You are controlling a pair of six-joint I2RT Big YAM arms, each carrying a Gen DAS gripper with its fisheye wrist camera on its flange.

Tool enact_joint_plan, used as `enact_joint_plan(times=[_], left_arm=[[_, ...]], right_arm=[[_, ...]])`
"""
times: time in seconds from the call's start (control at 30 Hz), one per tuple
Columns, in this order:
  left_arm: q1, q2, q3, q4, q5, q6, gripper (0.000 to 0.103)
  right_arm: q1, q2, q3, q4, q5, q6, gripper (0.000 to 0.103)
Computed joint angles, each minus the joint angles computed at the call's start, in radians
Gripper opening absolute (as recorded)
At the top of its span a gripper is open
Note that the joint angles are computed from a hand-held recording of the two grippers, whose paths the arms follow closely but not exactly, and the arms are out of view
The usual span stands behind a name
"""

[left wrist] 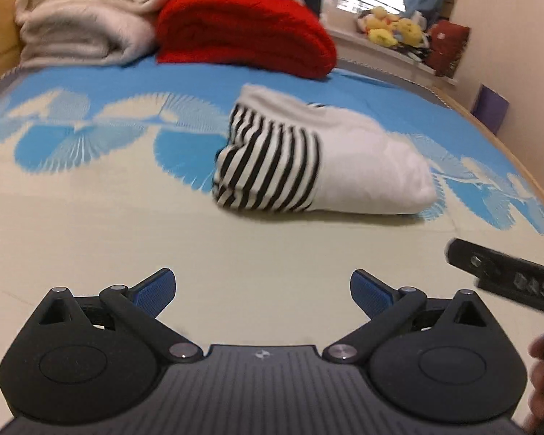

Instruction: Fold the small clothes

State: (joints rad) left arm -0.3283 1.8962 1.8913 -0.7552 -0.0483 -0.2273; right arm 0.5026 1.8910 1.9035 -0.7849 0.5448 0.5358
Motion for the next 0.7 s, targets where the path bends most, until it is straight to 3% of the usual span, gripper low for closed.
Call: enact_joint_plan(times=[0.07, 0.17, 0.27, 0.4, 0.5, 0.7], left_arm=[[-0.007, 0.046, 0.061, -0.039, -0.058, 0.016, 0.102], [-0.012, 0.061, 0.082, 0.001, -0.064, 0.056, 0.102], [-0.008, 0.078, 0.105, 0.007, -0.024, 0.046, 0.102], [-0.009, 0.112, 0.158, -0.021, -0.042, 0.023, 0.102], [-0.007, 0.132, 0.192, -0.056, -0.033, 0.014, 0.102], [-0.013, 0.12, 0.168, -0.037, -0.051, 0.037, 0.102]], right_arm=[[0.001, 0.012, 0.0, 0.027, 0.017, -0.079, 0.102], [-0.004, 0.033, 0.021, 0.042, 0.058, -0.122, 0.102], [-0.017, 0.051, 0.05, 0.025, 0.042, -0.102, 0.102], [-0.028, 0.072, 0.078, -0.005, -0.001, -0.06, 0.102], [-0.026, 0.074, 0.076, -0.002, -0.002, -0.083, 0.102], [-0.025, 0.064, 0.058, 0.004, -0.001, -0.071, 0.102]])
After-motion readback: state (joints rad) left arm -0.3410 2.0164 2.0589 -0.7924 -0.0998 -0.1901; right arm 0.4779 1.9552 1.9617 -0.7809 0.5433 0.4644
